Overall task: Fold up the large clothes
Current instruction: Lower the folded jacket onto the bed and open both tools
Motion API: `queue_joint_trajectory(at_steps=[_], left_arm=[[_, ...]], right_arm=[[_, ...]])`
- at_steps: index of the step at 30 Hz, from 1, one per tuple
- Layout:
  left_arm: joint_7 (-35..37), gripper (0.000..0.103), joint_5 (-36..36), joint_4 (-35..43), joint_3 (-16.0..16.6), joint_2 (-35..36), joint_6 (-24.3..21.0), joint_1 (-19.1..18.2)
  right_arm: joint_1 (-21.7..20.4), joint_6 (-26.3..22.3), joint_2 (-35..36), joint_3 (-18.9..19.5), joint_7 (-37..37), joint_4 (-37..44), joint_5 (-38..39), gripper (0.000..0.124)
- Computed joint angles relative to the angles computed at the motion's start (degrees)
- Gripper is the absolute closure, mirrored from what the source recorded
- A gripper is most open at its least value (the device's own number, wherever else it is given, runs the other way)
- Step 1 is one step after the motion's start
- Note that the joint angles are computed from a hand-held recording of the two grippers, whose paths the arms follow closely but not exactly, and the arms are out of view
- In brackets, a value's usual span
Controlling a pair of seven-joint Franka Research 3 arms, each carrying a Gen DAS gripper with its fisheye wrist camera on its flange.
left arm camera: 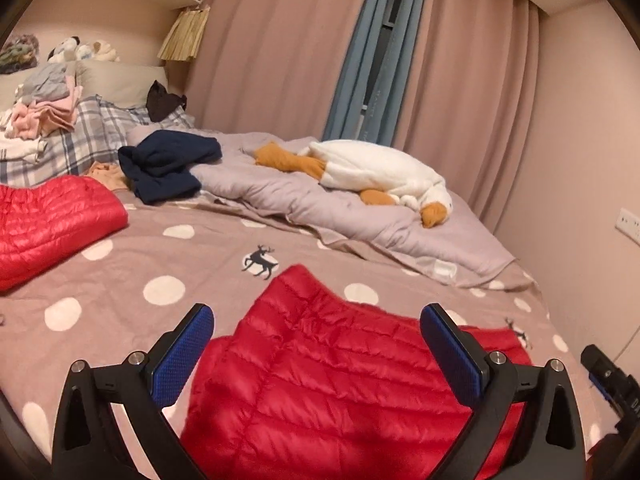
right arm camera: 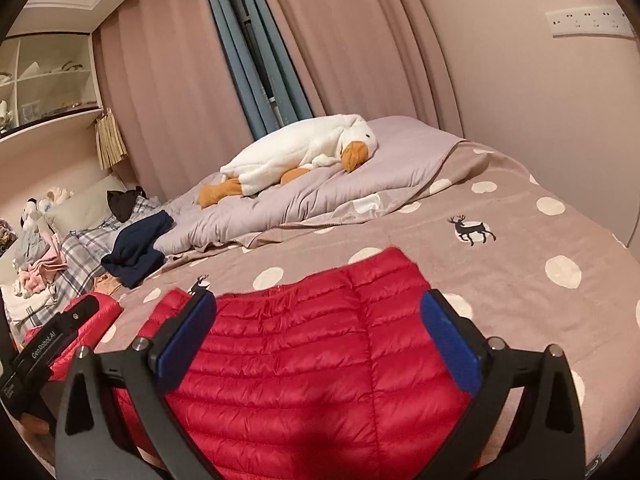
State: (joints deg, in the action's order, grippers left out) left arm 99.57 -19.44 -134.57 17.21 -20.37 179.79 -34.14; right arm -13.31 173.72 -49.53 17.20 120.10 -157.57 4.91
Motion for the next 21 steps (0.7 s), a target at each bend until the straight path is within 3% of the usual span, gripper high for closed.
queue_joint_trajectory(at_steps=[5, 7, 9, 13, 15, 17, 18, 21], left_arm=[[0.89, 0.001, -0.52, 4.85, -0.02, 6.06, -0.58, -0.15], [1.13, 0.001, 0.04, 7.15, -2.44, 8.97, -2.59, 2.44], [3.90, 0.001, -2.46, 9.87, -2.27, 12.43, -5.46, 2.22], [2.63, 0.001, -3.96, 13.03, -4.15, 19.32, -11.60, 5.24], [1.59, 0.001, -4.26, 13.23, -5.64, 22.06, -10.47, 6.46], [-4.28, 0.001, 3.43, 12.27, -6.47, 22.28, -7.50, 7.04], [-5.62, 0.001, 5.53, 12.17, -7.01, 22.33, -7.07, 7.50], [-0.88, 0.001, -0.67, 11.95, -10.11, 22.53, -6.17, 9.97]], right_arm=[[0.01, 1.23, 6.50, -0.43, -0.94, 3.03, 0.14, 0.022], [-1.53, 2.51, 11.13, 0.51, -1.16, 5.33, -0.73, 0.022], [-2.14, 3.02, 15.37, 0.34, -1.35, 7.25, -1.06, 0.022], [-4.25, -0.82, 24.01, 0.40, 0.78, 10.97, -2.97, 0.022], [-2.97, -1.27, 27.56, -1.64, 2.39, 11.15, -4.60, 0.022], [2.31, 2.70, 29.52, -6.46, -0.71, 9.82, 1.19, 0.022], [1.96, 3.44, 29.66, -6.48, 1.09, 9.61, -0.59, 0.022], [-1.63, 4.32, 30.38, -3.24, 3.64, 9.62, -3.14, 0.021]])
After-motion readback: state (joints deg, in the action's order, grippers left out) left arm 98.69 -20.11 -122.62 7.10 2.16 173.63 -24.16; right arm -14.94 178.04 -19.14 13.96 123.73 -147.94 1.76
